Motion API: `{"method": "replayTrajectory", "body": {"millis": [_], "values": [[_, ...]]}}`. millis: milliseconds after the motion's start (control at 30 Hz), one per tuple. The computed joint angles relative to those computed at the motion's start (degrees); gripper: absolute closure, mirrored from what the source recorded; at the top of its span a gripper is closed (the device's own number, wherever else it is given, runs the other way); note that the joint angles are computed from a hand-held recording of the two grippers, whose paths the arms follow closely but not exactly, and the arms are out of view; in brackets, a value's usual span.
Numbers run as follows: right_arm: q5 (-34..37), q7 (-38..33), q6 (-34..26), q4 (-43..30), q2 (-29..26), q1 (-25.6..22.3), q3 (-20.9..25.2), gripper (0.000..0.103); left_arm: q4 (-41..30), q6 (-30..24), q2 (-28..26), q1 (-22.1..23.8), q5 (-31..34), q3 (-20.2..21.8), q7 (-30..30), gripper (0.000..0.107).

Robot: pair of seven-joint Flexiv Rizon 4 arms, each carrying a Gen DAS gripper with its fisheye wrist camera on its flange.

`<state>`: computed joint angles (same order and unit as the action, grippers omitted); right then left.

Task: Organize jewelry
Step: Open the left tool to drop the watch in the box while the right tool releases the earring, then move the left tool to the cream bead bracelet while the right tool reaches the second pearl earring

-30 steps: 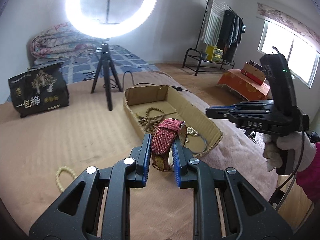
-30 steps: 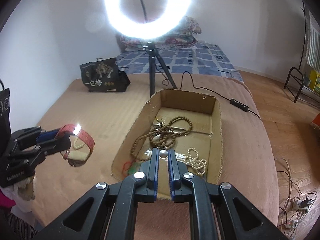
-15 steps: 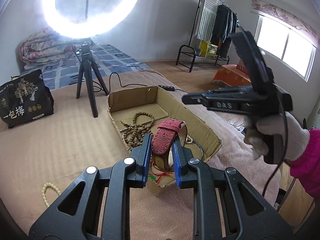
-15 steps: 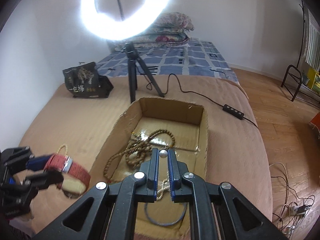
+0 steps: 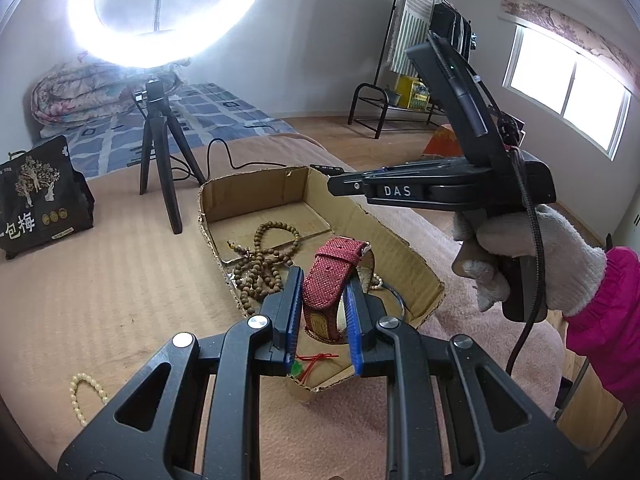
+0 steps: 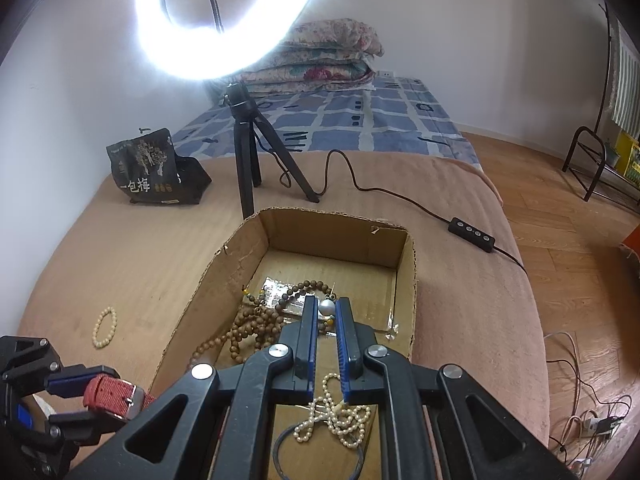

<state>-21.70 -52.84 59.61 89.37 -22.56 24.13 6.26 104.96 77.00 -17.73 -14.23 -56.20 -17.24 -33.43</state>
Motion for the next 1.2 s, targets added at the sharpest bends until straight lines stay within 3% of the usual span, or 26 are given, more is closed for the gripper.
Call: {"method": "replayTrajectory", "body": {"millis": [100,133,200,267,333,400,467,567,1200], "values": [[-0.1,0.2,0.1,0.0,-0.2,0.0,-0.2,0.094,-0.4,-1.0,-0.3,-0.3,2.1,0.8,-1.4,0.088],[-0.3,0.6,0.2,0.2,-0.2,0.1,-0.3,0.09,-0.4,-1.5,-0.2,-0.3,3.0,1.1,-2.1,0.088],[-0.5,1.1,0.7,0.5,-0.1,0.1,-0.5,0.073,-0.6,-2.6,-0.3,-0.5,5.3,1.7,-3.4,0.088],[0.4,0.5,0.8,0.5,-0.1,-0.4,0.1,0.072,-0.7,-2.5,-0.5,-0.8,7.7,2.2,-4.8,0.087],[-0.6,1.5,0.2,0.8,0.2,0.2,-0.6,0.064,-0.6,-2.6,-0.5,-0.7,9.4,2.3,-5.8,0.078],[-2.2,3.2,0.7,1.5,0.6,0.7,-1.4,0.037,0.1,-1.1,-0.1,0.0,8.0,0.9,-4.5,0.055],[-4.3,5.4,1.6,2.4,1.1,1.1,-2.4,0.028,0.5,0.0,0.1,0.5,6.4,0.0,-3.5,0.047],[-6.0,6.9,1.4,2.7,1.4,1.1,-2.5,0.018,0.3,0.0,0.1,0.5,6.4,0.2,-4.0,0.046],[-6.5,10.3,0.7,4.6,4.3,0.5,-0.5,0.013,4.3,0.1,4.5,0.2,2.9,2.2,-3.2,0.046]]}}
